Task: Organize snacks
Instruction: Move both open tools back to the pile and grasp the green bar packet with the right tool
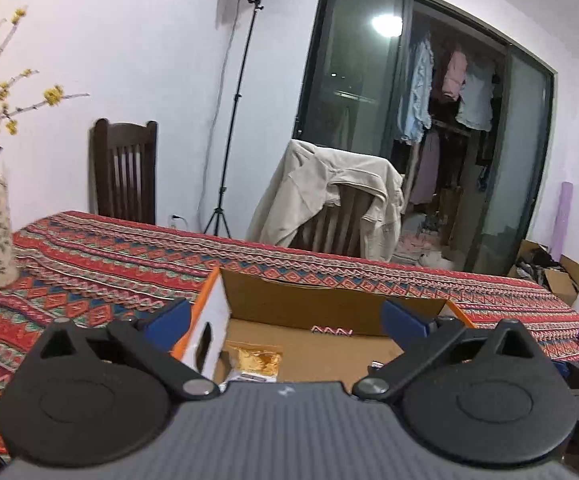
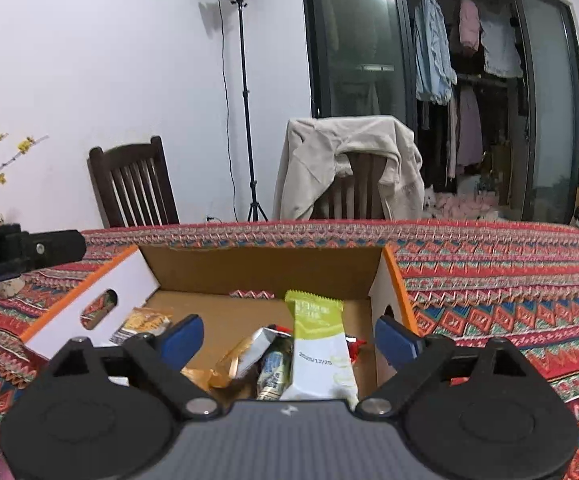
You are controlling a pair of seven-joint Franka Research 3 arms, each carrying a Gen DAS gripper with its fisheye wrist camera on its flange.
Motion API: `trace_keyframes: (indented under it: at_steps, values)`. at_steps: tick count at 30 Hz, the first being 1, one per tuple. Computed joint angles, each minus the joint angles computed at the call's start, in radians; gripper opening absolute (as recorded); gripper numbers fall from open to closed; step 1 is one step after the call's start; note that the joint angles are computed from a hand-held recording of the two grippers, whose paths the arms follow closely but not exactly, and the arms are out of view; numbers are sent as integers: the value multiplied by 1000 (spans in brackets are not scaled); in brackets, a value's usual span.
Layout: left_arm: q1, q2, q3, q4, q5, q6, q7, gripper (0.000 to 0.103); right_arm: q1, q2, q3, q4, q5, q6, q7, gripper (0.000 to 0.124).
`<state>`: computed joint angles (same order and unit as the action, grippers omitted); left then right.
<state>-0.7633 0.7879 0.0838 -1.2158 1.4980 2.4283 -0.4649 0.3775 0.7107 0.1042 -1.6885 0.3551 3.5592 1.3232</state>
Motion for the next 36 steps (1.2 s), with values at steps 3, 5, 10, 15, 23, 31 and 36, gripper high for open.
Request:
trace_keyframes:
  at_steps: [3, 5, 10, 15, 23, 31, 36]
  values:
    - [-17, -68, -3, -91, 28, -10, -31, 103, -27, -56, 34, -91, -33, 49, 13, 103]
    - [-20, -109, -20, -152, 56, -28, -47, 103, -39, -88, 46, -150, -59, 89, 20, 103]
    - [-9, -201, -79, -309, 114, -68, -102, 103, -98, -162, 92, -293, -164, 134, 84, 103]
    - [25, -263, -148, -440, 125, -107, -134, 103, -119, -215, 105, -406, -234, 156, 154, 103]
    - [90, -325, -228, -587, 125, -98, -199, 103, -87, -259, 88, -514, -247, 151, 185, 103]
    - [109, -335, -252, -606, 133, -101, -224, 103, -55, -276, 81, -529, -229, 146, 183, 103]
    - [118, -336, -254, -614, 124, -91, -235, 103, 21, -249, 39, -419, -164, 5, 114, 76]
